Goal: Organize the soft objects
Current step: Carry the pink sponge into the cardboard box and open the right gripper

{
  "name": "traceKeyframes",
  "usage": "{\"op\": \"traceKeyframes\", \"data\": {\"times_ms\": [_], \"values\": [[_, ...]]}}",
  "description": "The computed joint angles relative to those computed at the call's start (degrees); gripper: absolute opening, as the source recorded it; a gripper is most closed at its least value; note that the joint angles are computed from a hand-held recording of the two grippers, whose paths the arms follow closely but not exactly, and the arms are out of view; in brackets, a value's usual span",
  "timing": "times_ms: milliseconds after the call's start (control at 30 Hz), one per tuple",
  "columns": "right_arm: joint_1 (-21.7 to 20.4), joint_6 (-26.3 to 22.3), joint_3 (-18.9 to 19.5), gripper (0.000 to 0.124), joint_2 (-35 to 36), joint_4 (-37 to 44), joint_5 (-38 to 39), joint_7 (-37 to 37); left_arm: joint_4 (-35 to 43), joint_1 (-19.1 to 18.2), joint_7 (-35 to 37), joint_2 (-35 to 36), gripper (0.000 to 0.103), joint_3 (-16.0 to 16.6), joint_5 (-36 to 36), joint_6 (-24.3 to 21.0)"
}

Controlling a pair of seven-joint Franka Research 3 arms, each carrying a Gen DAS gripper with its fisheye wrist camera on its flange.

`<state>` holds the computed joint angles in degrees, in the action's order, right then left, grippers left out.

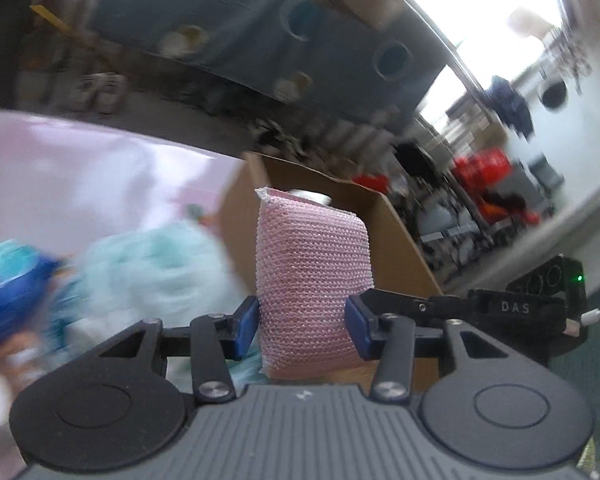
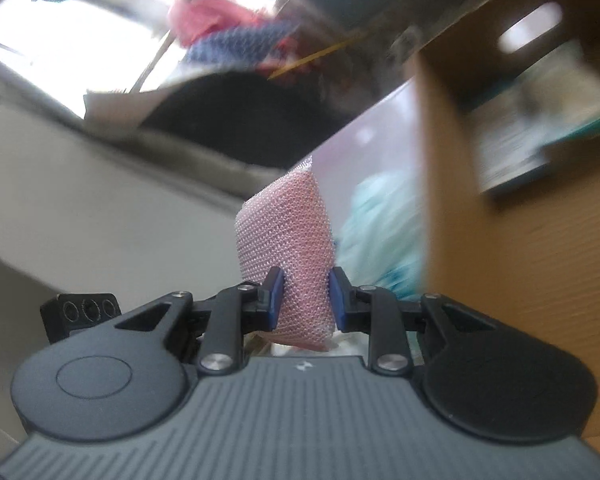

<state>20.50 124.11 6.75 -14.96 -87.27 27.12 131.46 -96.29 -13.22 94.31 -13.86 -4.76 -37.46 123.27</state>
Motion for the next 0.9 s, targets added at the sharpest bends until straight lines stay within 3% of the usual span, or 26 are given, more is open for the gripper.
{"op": "traceKeyframes", "data": {"times_ms": [133,300,567,900], "values": [[-3.25,-3.86,-3.37,0.023,-2.98,-1.52,-1.81,-1.18,9.68,-1.42,-3.44,8.59,0.05,-4.54,5.34,0.32],[-7.96,-11.16,-5.63,0.023,0.57,3.74,-7.83,-6.34,12.78,-1.58,-5.98,11.74,0.054,-7.24,10.46,1.94],[-10.08,-21.7,-4.91,0.024,14.85,19.16,-21.59,-17.39,12.25,-0.13,-10.19,10.69,0.054,-6.82,17.65,1.19],[-6.41,-25.36,-5.11,0.03,21.22,24.91,-33.05,-20.14,7.28,0.92,-9.02,5.56,0.056,-5.04,18.7,3.08]]}}
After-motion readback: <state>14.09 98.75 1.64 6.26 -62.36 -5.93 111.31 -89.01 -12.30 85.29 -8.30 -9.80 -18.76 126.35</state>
